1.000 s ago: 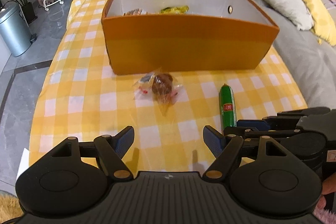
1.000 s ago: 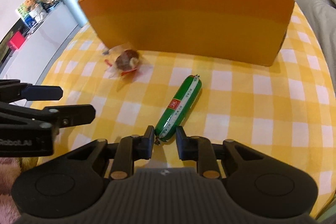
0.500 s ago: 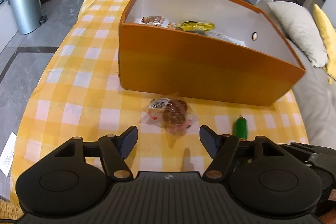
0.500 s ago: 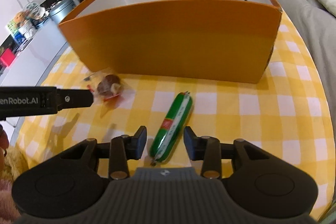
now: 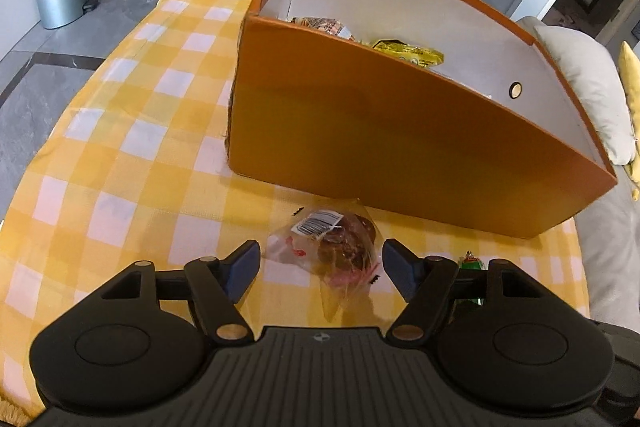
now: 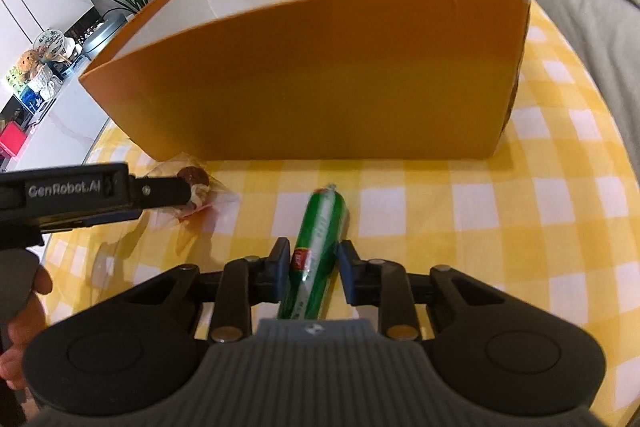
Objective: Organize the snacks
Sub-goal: 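Grasp the green sausage with right tool while left tool grasps the wrapped bun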
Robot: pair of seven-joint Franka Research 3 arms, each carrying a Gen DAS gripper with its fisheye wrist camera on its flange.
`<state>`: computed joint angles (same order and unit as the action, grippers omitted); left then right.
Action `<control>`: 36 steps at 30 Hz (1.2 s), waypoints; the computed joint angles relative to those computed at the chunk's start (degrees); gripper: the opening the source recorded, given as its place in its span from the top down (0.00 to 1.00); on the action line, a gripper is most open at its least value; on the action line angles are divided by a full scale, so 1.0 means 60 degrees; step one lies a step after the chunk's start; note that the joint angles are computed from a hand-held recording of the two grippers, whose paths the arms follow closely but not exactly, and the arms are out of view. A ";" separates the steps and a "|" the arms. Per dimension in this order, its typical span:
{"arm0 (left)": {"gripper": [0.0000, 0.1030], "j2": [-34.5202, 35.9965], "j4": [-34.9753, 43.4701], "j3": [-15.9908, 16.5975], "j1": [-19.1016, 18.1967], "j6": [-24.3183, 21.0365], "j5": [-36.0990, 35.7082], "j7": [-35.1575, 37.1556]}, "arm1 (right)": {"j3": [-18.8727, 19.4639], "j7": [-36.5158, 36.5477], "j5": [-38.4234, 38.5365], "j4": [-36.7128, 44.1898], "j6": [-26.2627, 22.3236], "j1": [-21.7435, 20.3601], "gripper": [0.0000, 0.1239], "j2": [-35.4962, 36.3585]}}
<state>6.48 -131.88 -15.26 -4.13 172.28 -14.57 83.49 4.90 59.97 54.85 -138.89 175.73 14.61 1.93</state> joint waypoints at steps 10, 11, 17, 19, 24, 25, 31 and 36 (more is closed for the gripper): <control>0.46 0.0317 0.0219 -0.0716 0.0513 0.0111 -0.1317 0.1401 | 0.0043 -0.0494 0.0405 0.0016 0.0085 0.0029 0.82 0.0011; 0.48 0.0323 0.0196 -0.0673 0.0454 0.0195 -0.1277 0.1392 | 0.0043 -0.0503 0.0414 0.0032 0.0087 0.0032 0.82 0.0025; 0.52 0.0345 0.0221 -0.0450 0.0254 0.0177 -0.0748 0.0997 | 0.0042 -0.0816 0.0783 0.0023 0.0068 0.0027 0.83 -0.0010; 0.54 0.0317 0.0219 -0.0051 -0.0091 0.0113 0.0139 0.0342 | 0.0026 -0.0748 0.0657 0.0007 0.0089 0.0044 0.83 -0.0011; 0.57 0.0251 0.0327 0.0684 -0.0723 -0.0229 0.2643 -0.1331 | -0.0002 -0.0314 0.0022 -0.0053 0.0139 0.0075 0.83 -0.0018; 0.57 0.0215 0.0299 0.0708 -0.0745 -0.0243 0.2908 -0.1530 | -0.0005 -0.0226 -0.0097 -0.0080 0.0152 0.0079 0.83 -0.0031; 0.57 -0.0234 -0.0126 0.0506 -0.0611 -0.0350 0.3166 -0.1742 | -0.0090 0.0628 -0.1217 -0.0297 0.0131 0.0094 0.84 -0.0154; 0.57 -0.0734 -0.0397 0.0548 -0.0743 -0.0837 0.3428 -0.1809 | -0.0217 0.1654 -0.2329 -0.0395 -0.0188 0.0025 0.84 -0.0277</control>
<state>2.07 -134.27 -11.97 -8.59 167.25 6.00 72.63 3.60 69.89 40.88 -141.26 174.60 14.76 0.27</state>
